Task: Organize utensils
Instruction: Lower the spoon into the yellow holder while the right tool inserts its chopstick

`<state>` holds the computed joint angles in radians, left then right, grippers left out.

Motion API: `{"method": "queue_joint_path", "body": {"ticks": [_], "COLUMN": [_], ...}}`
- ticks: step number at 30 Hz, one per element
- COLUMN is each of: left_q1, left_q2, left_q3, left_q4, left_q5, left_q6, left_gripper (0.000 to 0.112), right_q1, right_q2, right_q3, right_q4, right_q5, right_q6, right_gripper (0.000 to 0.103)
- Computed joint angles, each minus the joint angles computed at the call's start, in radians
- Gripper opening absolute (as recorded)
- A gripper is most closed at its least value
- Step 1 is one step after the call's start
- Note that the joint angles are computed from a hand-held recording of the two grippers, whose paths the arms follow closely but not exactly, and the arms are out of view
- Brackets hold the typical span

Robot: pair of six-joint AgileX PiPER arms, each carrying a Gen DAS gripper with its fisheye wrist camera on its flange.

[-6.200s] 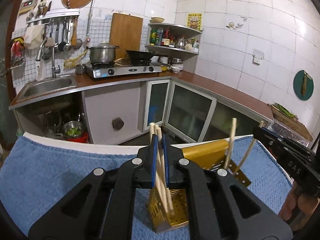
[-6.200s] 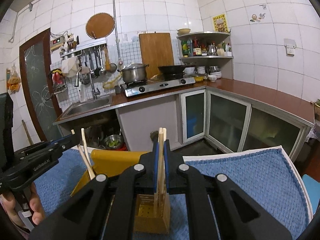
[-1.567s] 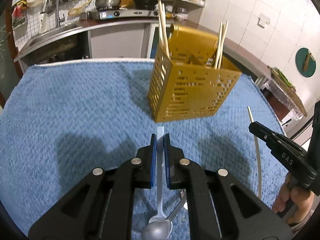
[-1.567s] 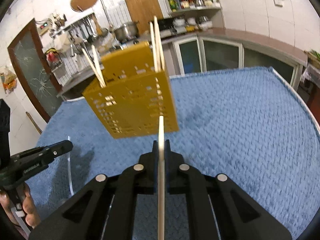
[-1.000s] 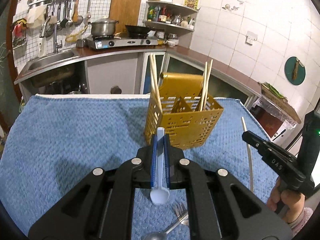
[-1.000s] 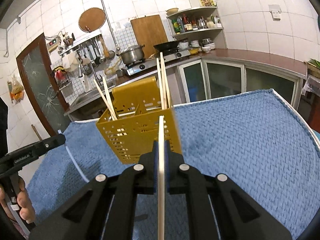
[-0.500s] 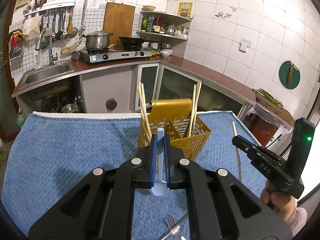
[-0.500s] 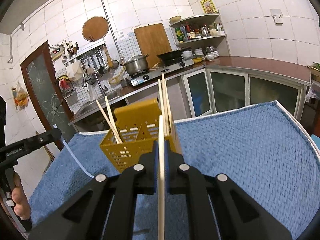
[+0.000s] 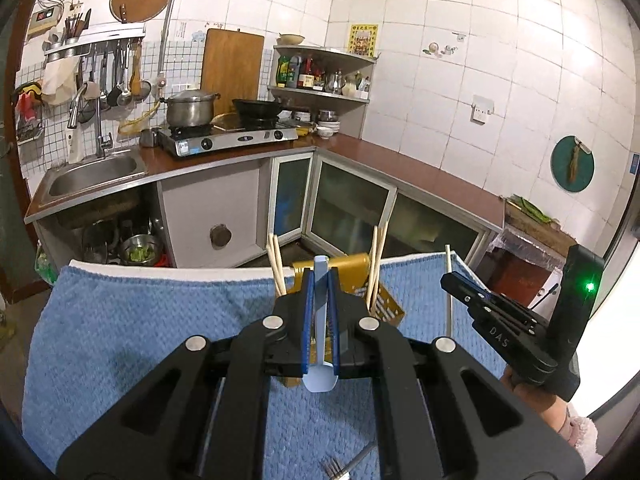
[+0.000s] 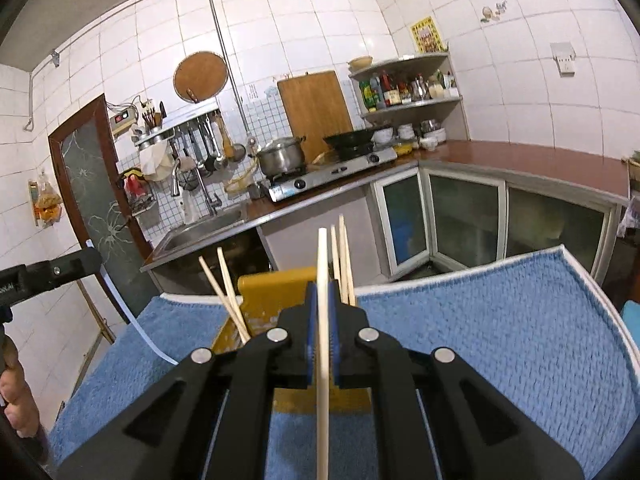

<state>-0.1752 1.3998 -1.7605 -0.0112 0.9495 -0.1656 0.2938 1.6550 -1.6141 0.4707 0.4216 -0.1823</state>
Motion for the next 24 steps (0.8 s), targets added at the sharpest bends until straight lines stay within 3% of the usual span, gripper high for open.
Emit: {"method": "queue_joint_path", "body": {"ticks": [13,20,24], "left_q1": [0.009,0.024,0.033], "left_q2": [0.181,0.246,0.253], "left_q3": [-0.321,-0.374,-0.309], "left_q4": [0.016,0.014,0.002], "left_q5": [0.119,0.124,0.059], "left_q6": [0.024,0.036,0.045], "left_gripper": [0.006,0.006,0.006], "right_q1": [0.027,0.029,0.041], "right_q2": [0.151,0.228,0.257], "right_q3": [-0.349,-0.408,-0.362], "right_q4": [-0.221,-0.208,-0.148], "right_q5": [-0.006,-0.195,-0.301], "right_q6": [0.196,0.201,0.129], "right_gripper": [0.006,0.006,0.006]}}
